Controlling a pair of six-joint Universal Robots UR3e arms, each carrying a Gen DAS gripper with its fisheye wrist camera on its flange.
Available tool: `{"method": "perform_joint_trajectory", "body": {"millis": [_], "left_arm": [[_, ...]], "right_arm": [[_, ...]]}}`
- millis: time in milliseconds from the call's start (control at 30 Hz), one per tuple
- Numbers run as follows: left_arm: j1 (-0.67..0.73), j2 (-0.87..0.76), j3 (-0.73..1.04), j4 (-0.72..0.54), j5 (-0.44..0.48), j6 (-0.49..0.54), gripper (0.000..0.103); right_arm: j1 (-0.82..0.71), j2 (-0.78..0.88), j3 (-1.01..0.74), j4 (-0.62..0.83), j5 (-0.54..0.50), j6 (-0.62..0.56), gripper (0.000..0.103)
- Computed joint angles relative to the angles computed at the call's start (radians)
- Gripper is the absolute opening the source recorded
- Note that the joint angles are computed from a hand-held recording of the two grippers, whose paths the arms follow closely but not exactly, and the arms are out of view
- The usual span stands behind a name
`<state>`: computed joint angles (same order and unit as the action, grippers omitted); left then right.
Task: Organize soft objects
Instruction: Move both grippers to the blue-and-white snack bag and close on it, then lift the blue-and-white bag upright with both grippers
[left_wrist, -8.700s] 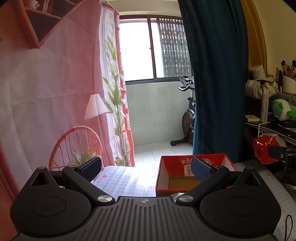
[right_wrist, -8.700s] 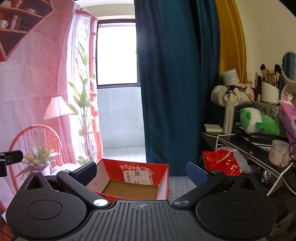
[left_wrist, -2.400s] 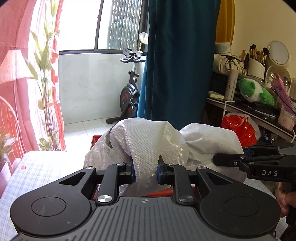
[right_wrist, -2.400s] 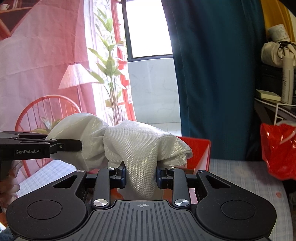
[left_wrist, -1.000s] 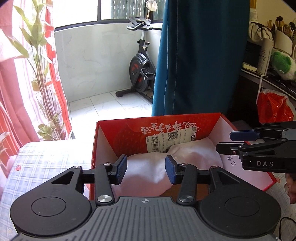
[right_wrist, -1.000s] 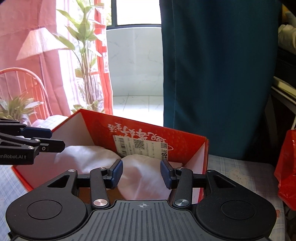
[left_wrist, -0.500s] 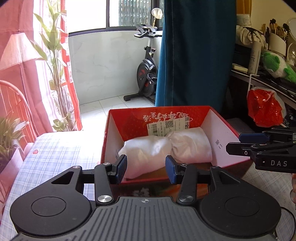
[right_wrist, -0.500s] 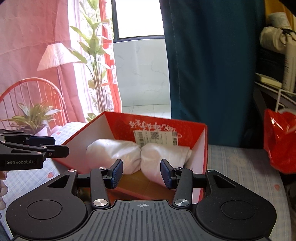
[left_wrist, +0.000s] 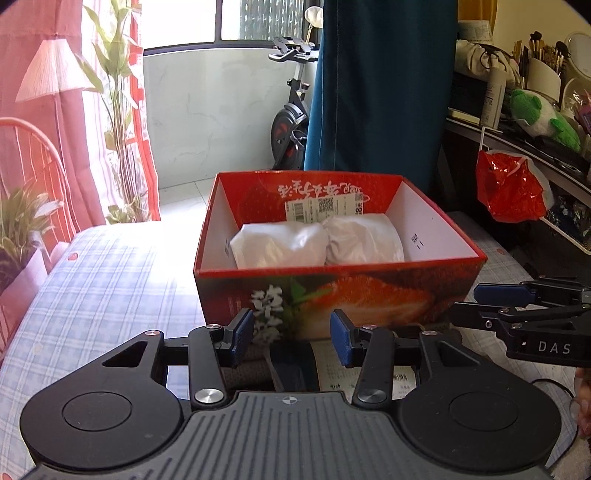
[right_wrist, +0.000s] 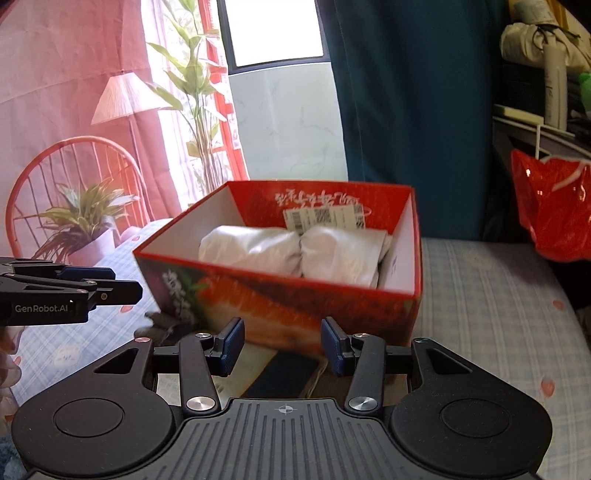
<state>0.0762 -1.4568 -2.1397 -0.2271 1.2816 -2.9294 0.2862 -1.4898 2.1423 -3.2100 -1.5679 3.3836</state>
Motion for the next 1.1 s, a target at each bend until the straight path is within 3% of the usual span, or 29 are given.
{"method": "perform_joint_trajectory", "body": {"millis": [433,1100], "left_arm": [[-0.005,0.024,-0.098,0.033,-0.010,0.007,0.048],[0.057,0.079,-0.241,0.057,-0.089,-0.007,0.048]], "right_arm": [[0.083,0.081,0.064,-0.097,-0.020,0.072,0.043],[0.082,0.078,0.149,-0.160,-0.003,0.097,0.045]]}}
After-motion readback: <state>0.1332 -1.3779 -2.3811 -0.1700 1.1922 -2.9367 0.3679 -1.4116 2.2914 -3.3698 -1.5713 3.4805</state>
